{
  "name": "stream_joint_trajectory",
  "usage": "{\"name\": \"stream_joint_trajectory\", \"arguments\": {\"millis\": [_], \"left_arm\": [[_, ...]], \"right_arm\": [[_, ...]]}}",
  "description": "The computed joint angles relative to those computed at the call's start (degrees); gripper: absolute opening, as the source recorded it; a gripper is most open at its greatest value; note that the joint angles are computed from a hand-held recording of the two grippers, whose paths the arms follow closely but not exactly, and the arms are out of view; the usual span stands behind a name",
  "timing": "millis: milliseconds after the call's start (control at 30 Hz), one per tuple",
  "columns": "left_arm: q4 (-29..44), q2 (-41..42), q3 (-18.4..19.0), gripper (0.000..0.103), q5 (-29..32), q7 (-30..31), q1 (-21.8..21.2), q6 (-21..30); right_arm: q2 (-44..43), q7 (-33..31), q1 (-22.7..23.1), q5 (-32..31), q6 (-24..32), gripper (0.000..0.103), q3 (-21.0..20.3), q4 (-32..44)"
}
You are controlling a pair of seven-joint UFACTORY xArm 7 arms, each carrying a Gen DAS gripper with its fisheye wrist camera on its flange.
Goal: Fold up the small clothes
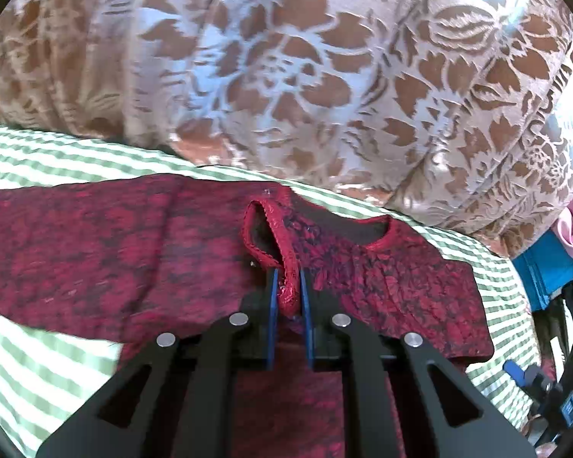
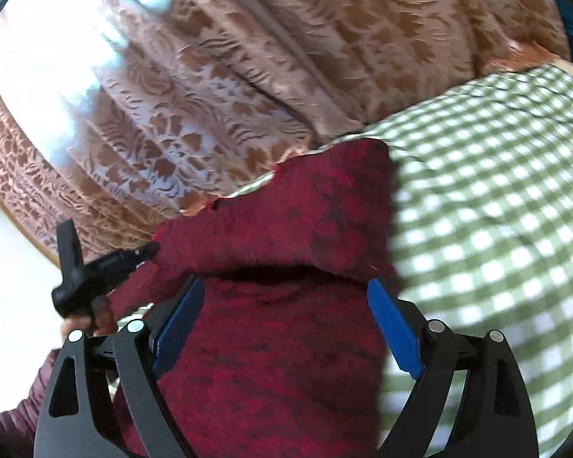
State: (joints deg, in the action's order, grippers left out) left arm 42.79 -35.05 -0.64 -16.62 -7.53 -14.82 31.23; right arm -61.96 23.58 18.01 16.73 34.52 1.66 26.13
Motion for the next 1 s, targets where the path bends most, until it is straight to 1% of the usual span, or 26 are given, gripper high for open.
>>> {"name": "stream_joint_trajectory", "arguments": {"millis": [33,67,100,133,233,300,333,367,400,467,567,633,667,700,767,900,933,967,1000], "left_arm": [[-0.76,-1.01,0.01,0.010,0.41,-0.42,0.74,0.14],[-1.26,-1.54,0.32,0.010,0.55,-0.50,1.11,0.20],[-1.85,-2.14,0.73,0.010,0.58,-0.67,1.51,0.42],[-2.30,-2.41,0.82,0.010,0.84,-0.96,2.05,0.48],[-3.96,-3.54,0.19,0.010,3.17,-1.66,4.28,0.95],[-4.89,-3.55,0.55,0.011,3.93,-1.03,4.39,1.98],[-5.02,-2.84,0.18,0.011,4.91,-0.81,4.82,2.86],[-5.29,-1.88,-0.71,0.013,6.34,-1.02,5.64,3.51],[-5.55,-1.15,-0.85,0.015,6.67,-1.14,5.77,3.88],[-7.20,-1.26,-0.28,0.017,5.61,-1.30,5.31,1.94],[-7.03,-2.43,0.65,0.020,4.43,-1.77,4.94,2.98],[-7.73,-4.96,0.96,0.026,4.08,-1.98,5.10,4.17],[-8.25,-6.27,0.37,0.035,4.66,-2.65,5.83,4.31],[-8.98,-8.09,-0.29,0.041,5.53,-3.99,7.16,4.84],[-10.61,-11.68,1.35,0.044,5.19,-4.52,7.74,6.19],[-13.03,-17.78,6.70,0.060,4.01,-4.51,10.90,9.73],[-13.19,-18.59,8.73,0.061,3.52,-4.38,12.14,11.09],[-13.22,-18.73,9.98,0.060,3.13,-4.40,13.34,11.91],[-13.31,-19.11,12.00,0.060,2.73,-4.67,15.38,13.01]], "right_arm": [[1.99,-0.15,0.36,0.04,-1.12,0.084,0.43,0.73],[5.74,-0.30,0.57,-0.19,-2.74,0.081,1.21,2.09],[8.35,-0.60,0.76,-0.47,-3.54,0.078,1.40,3.13],[11.28,-0.81,0.54,-1.15,-4.02,0.078,1.89,4.43],[20.43,0.65,-2.53,-4.93,-3.46,0.075,5.01,8.21],[25.47,2.26,-3.89,-6.72,-2.22,0.075,6.18,9.69],[26.85,2.92,-4.66,-8.37,-2.82,0.076,7.27,9.71],[27.33,4.17,-6.16,-11.48,-4.27,0.080,9.60,9.33],[27.63,4.98,-6.55,-13.33,-4.27,0.084,10.68,9.53],[28.66,6.77,-7.63,-17.67,-2.93,0.088,13.16,10.72],[29.74,7.89,-7.22,-20.40,-2.05,0.089,13.02,11.56],[29.80,8.34,-6.86,-21.50,-1.63,0.089,12.67,11.76],[29.77,8.60,-6.68,-21.88,-1.54,0.089,12.55,11.75],[29.66,8.74,-6.43,-22.07,-1.58,0.090,12.31,11.65],[29.44,8.92,-6.05,-22.34,-1.70,0.090,11.92,11.31],[30.25,9.64,-5.89,-23.27,-1.54,0.090,12.11,11.93],[30.36,9.75,-5.76,-23.32,-1.56,0.090,12.07,12.00],[30.38,9.74,-5.65,-23.35,-1.58,0.090,11.91,12.00],[30.35,9.86,-5.63,-23.50,-1.56,0.090,11.95,12.00]]}}
